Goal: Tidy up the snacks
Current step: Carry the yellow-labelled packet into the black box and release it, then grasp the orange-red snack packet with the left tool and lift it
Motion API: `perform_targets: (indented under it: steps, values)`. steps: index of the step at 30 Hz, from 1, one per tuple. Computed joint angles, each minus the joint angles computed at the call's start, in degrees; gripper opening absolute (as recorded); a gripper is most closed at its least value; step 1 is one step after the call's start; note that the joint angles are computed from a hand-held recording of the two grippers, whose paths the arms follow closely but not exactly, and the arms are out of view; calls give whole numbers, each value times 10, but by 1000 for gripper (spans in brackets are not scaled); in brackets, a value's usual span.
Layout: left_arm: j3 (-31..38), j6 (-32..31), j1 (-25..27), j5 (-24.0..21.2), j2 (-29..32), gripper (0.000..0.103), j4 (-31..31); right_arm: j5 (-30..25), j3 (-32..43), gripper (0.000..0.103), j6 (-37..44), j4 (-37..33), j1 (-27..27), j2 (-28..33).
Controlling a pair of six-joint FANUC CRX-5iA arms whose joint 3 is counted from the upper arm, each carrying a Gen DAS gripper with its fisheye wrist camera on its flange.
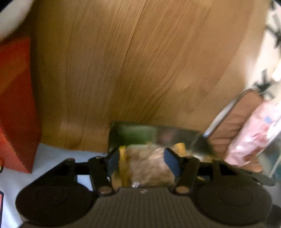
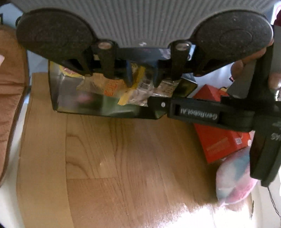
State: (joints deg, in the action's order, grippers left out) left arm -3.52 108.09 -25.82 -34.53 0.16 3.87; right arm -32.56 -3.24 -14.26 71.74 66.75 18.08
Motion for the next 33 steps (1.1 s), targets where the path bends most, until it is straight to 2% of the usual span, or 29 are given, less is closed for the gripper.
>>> perform_targets:
  steps: [2, 5, 8, 9, 11, 14, 18, 21, 23, 24, 25, 26, 28, 30, 32, 33]
  values:
    - [-20, 12, -6, 12, -35, 62, -17, -7, -35, 44, -52, 50, 1, -26]
    - [-71, -24, -9, 19, -91, 63, 22, -8, -107, 44, -116, 104, 14, -83]
    - [-121, -68, -21, 4, -123, 63, 86, -18, -171, 44, -147, 103, 52, -133]
    - [-145, -96, -23, -1, -131, 63, 127, -22, -193, 46, -152, 97, 69, -148]
    - [-182, -139, -28, -21, -135, 63, 197, -38, -222, 49, -140, 60, 110, -172]
    - [-220, -162, -41, -45, -134, 63, 256, -89, -239, 50, -118, 5, 176, -185]
    - [-220, -136, -56, -61, -122, 64, 243, -159, -222, 50, -73, -43, 234, -166]
    - [-221, -145, -68, -57, -120, 83, 245, -203, -190, 50, -16, -67, 245, -133]
    - [-220, -140, -77, -49, -117, 87, 248, -217, -176, 50, 11, -66, 245, -120]
    - [-225, -148, -79, -43, -117, 86, 257, -213, -172, 50, 12, -61, 239, -113]
    - [-228, -147, -85, -32, -115, 73, 261, -209, -175, 50, 7, -54, 236, -112]
    - [-221, -138, -90, -32, -110, 69, 252, -201, -176, 48, 3, -44, 229, -109]
    - [-195, -84, -102, -33, -104, 46, 182, -210, -167, 44, 0, -35, 224, -96]
    - [-184, -60, -104, -33, -96, 36, 165, -232, -158, 41, -3, -38, 228, -88]
    - [-194, -69, -98, -24, -99, 33, 187, -241, -159, 32, -24, -34, 227, -88]
    - [-196, -73, -98, -21, -99, 33, 194, -234, -165, 32, -40, -26, 223, -92]
